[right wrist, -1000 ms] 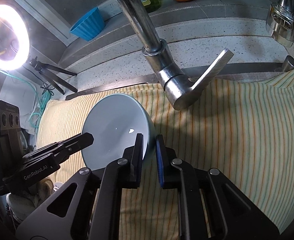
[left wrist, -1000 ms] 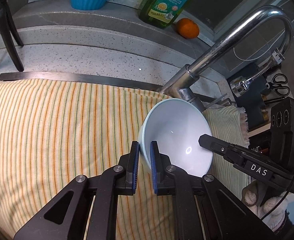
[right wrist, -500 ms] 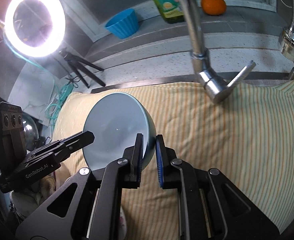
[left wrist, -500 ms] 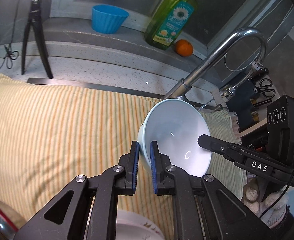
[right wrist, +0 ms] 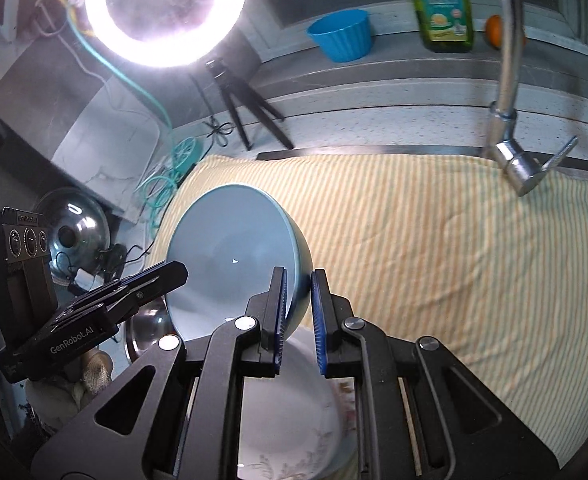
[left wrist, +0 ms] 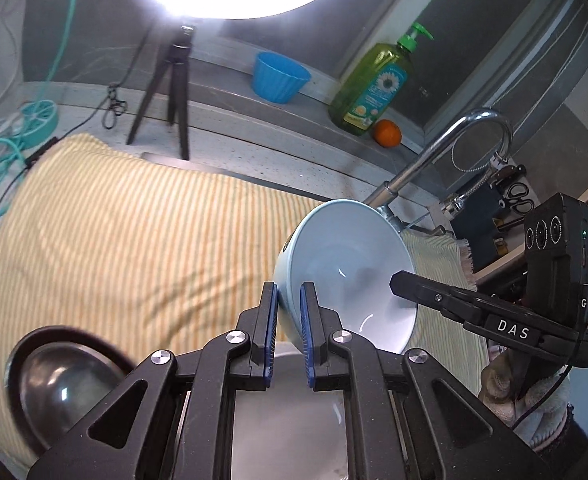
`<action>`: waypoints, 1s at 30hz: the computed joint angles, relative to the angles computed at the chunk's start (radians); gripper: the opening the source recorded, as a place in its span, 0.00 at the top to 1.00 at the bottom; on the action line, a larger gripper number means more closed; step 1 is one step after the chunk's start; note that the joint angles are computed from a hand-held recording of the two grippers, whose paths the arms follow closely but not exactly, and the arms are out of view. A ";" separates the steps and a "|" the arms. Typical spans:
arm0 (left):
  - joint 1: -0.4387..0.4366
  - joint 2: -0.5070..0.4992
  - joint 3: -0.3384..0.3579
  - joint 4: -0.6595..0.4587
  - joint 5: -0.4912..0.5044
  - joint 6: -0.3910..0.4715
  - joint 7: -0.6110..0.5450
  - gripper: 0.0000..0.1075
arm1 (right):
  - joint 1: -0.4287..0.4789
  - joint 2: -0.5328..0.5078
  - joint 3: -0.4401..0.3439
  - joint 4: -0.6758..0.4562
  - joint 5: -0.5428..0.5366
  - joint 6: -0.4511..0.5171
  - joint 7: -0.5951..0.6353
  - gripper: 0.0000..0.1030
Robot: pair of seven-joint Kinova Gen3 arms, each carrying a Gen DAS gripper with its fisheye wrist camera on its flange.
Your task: Organize plates and bowls
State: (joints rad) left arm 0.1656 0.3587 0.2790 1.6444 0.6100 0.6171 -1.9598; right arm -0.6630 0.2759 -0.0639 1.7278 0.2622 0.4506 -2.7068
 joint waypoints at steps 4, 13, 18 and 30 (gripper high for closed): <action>-0.053 -0.052 -0.009 0.053 0.033 0.013 -0.048 0.91 | -0.033 0.032 -0.011 -0.060 0.005 0.015 -0.005 0.88; -0.138 -0.133 -0.083 0.136 0.119 0.066 -0.142 0.91 | -0.090 0.130 -0.034 -0.230 -0.033 0.073 0.065 0.88; -0.168 -0.160 -0.122 0.178 0.144 0.092 -0.171 0.91 | -0.105 0.183 -0.049 -0.300 -0.080 0.092 0.120 0.88; -0.216 -0.160 -0.169 0.232 0.144 0.131 -0.190 0.91 | -0.127 0.312 -0.063 -0.457 -0.183 0.185 0.233 0.88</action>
State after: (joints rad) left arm -0.0505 0.1989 0.1097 1.8762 0.7539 0.7481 -2.1502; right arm -0.7896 0.5882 -0.1264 1.2709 0.0787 0.6359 -2.4742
